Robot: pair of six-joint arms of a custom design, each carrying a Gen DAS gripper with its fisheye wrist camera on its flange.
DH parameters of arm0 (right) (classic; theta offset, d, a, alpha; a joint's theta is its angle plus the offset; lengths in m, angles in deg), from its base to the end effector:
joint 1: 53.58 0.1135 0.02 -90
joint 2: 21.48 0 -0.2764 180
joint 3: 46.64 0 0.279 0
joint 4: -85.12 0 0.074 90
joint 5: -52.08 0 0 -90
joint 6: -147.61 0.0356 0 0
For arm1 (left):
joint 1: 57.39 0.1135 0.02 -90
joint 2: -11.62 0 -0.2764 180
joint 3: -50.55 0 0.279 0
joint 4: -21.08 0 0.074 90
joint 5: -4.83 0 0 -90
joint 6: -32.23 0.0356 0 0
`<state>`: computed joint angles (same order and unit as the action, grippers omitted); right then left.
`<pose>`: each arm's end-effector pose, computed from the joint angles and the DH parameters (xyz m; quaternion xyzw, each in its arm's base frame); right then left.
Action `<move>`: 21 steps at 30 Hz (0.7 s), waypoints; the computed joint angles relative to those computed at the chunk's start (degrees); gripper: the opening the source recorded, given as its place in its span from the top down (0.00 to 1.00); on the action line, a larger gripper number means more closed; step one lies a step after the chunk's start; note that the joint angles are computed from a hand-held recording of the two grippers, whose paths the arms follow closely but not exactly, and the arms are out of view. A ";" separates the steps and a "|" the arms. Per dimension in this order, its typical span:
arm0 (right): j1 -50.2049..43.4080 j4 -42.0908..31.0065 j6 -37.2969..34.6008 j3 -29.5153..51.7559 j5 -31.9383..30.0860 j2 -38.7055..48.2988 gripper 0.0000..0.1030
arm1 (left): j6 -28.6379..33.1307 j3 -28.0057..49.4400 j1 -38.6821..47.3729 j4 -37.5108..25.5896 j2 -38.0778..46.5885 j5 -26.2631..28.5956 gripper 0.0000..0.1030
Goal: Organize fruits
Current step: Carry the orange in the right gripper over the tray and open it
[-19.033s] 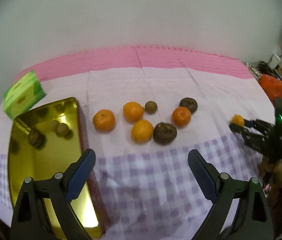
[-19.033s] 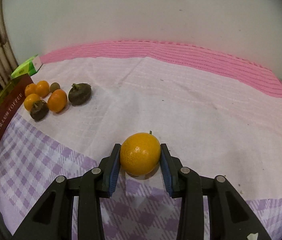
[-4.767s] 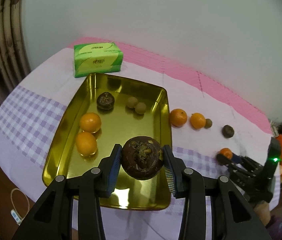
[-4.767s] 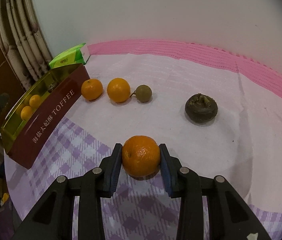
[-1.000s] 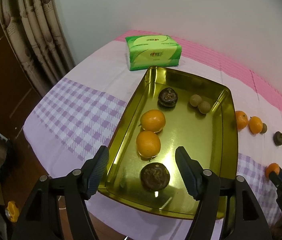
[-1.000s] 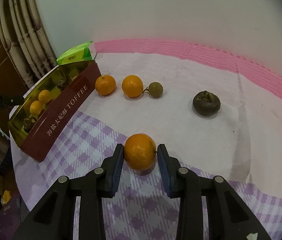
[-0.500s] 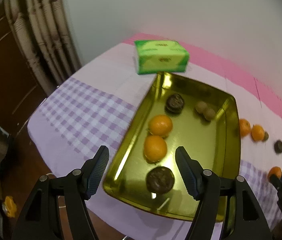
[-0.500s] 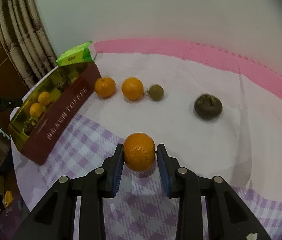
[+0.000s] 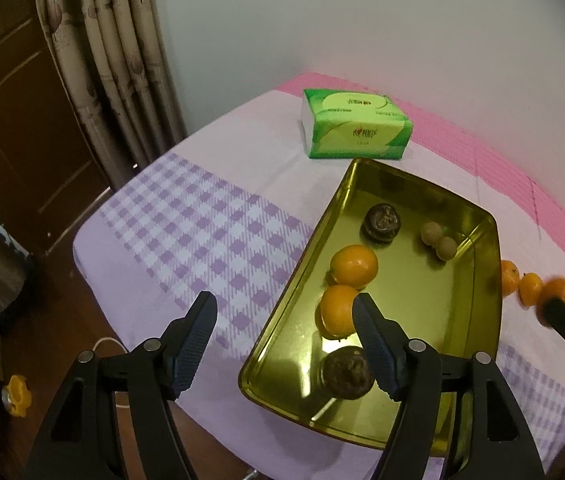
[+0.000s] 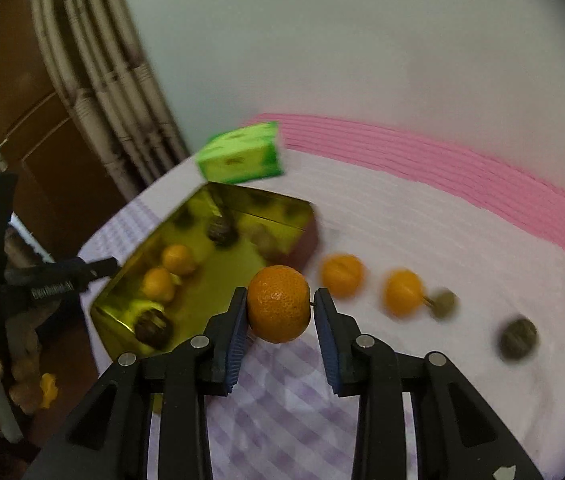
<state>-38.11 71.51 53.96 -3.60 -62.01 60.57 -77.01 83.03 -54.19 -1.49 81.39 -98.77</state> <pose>0.2498 0.0842 0.1270 -0.2198 0.9024 0.2289 0.2914 0.2001 0.0196 0.1099 -0.2168 0.9345 0.0772 0.2716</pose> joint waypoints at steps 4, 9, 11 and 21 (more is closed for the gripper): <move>6.73 0.54 1.65 6.50 2.35 7.65 0.70 | 0.53 0.13 -0.62 0.20 0.13 -0.85 0.31; 11.21 -0.09 3.02 13.57 4.14 16.87 0.70 | 0.93 0.57 -1.46 0.42 1.38 -1.27 0.30; 12.16 -0.41 3.60 15.75 4.42 19.61 0.70 | 1.02 0.54 -1.63 0.45 1.39 -1.46 0.29; 14.62 -1.75 5.86 21.83 4.83 26.36 0.70 | 1.80 1.09 -1.11 0.74 2.52 -0.65 0.28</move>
